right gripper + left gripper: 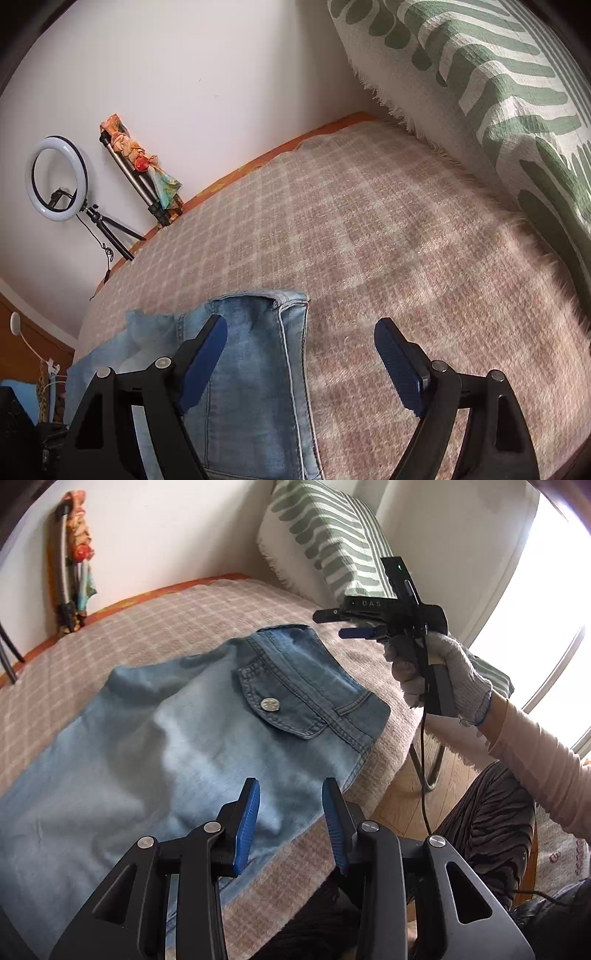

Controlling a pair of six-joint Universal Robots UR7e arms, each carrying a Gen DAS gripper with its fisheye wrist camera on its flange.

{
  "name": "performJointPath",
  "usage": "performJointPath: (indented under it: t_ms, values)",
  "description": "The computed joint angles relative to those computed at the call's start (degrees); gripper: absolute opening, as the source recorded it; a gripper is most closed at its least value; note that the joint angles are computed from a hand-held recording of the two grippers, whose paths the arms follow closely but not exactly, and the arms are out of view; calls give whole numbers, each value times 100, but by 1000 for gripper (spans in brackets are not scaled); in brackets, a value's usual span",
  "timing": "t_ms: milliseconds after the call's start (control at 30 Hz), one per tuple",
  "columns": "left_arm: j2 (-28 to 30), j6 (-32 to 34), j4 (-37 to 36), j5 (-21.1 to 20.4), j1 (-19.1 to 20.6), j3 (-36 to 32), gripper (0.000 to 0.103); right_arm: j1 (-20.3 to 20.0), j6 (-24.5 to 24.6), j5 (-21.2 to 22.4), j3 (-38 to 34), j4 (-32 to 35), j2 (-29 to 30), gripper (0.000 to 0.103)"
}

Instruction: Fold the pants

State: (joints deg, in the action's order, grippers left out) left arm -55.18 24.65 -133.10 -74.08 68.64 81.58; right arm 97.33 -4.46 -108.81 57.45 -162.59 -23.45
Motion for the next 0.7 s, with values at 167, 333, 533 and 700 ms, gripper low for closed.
performJointPath:
  t_ms: [167, 333, 533, 700]
  values:
    - [-369, -339, -999, 1191, 260, 287, 34, -254, 61, 764, -910, 1180, 381, 85]
    - [-455, -1073, -1356, 2068, 712, 223, 34, -220, -403, 875, -1542, 1656, 753, 91]
    - [-479, -1467, -1384, 2332, 1024, 149, 34, -94, -676, 788, -1789, 1991, 945, 49]
    - [-454, -1388, -1437, 2299, 1101, 186, 34, 37, -389, 767, -1099, 1361, 600, 13]
